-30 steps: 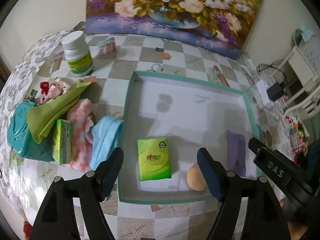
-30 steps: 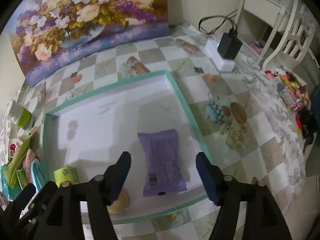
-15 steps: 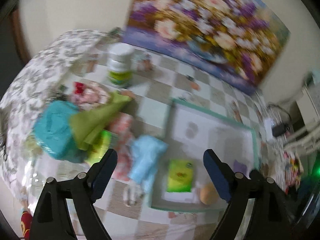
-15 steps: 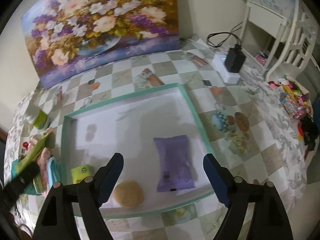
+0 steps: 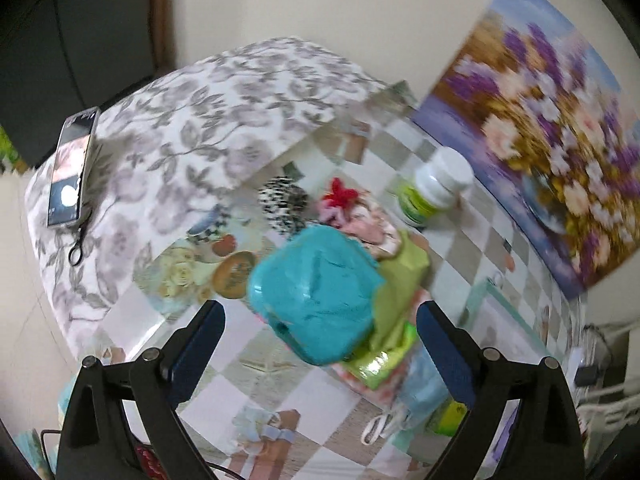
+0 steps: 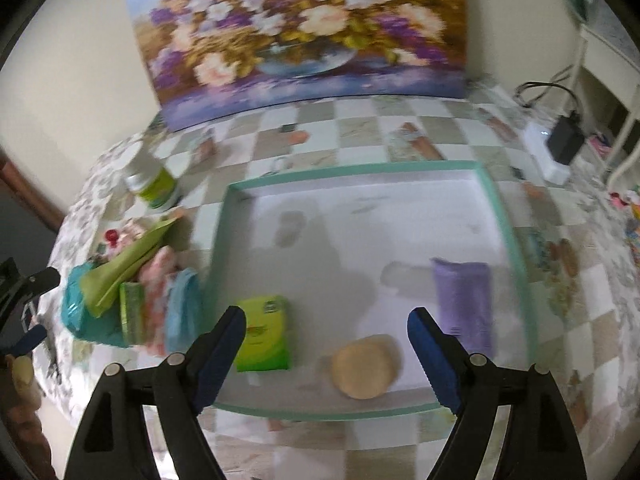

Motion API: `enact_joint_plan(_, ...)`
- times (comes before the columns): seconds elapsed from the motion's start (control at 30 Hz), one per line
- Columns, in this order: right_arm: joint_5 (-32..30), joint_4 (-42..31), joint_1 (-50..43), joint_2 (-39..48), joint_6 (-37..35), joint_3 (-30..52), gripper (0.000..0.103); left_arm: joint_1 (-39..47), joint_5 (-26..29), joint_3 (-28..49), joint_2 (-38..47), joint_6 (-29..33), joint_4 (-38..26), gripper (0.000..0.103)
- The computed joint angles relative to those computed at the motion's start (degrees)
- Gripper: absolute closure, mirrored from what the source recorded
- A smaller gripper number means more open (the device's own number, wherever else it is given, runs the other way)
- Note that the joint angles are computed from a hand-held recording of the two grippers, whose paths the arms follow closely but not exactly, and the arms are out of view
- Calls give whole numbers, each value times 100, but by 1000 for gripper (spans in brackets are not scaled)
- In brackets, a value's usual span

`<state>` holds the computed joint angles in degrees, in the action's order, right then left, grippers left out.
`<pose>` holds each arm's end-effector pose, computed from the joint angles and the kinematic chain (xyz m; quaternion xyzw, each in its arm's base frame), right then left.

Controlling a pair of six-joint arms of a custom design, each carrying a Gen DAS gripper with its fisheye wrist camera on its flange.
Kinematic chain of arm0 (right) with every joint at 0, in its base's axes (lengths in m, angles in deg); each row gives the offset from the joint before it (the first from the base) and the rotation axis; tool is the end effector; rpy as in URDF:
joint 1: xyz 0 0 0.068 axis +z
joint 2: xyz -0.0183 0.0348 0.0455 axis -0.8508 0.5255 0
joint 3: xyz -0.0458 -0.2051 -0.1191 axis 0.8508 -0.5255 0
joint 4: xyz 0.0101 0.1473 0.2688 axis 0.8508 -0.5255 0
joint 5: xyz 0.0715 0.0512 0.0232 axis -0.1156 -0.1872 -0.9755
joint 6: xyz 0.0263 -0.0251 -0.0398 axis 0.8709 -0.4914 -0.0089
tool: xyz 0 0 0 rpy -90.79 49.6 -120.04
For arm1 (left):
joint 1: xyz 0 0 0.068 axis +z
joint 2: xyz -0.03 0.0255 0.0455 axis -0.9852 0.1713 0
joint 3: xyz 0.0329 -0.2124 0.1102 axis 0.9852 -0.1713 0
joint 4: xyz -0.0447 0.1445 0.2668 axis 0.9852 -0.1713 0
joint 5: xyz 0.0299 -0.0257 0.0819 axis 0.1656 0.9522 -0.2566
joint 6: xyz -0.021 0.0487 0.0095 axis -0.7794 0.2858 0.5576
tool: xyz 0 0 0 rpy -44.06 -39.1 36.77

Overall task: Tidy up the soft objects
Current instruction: 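Move both tools back toward the pile of soft items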

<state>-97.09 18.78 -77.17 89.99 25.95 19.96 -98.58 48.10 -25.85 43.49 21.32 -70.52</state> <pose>0.2347 -0.0742 0.1830 0.1263 0.9629 0.0385 0.2352 0.2783 -0.0885 0.2029 -0.2454 0.9428 -0.0687 0.2149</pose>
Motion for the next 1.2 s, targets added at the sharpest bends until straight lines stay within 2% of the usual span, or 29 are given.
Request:
enact_joint_plan(0.17,-262,70,285,143,222,65,18,207,238,-3,82,110,154,4)
enact_joint_plan(0.37,-297,279,733,497,452,233,18,133,352,200,290,433,318,1)
enact_joint_plan(0.67,-443,623,1152,1177,613,508,20,-80,276,611,746,820,359,1)
enact_joint_plan(0.77,-432,734,1306,1405,634,604,25,-149,210,728,915,903,350,1)
enact_joint_plan(1.03,-495,952,1519,2181,654,860,53,-302,104,985,1346,1152,426,1)
enact_joint_plan(1.2,-656,996,1508,2367,675,892,63,-342,55,996,1412,1155,471,1)
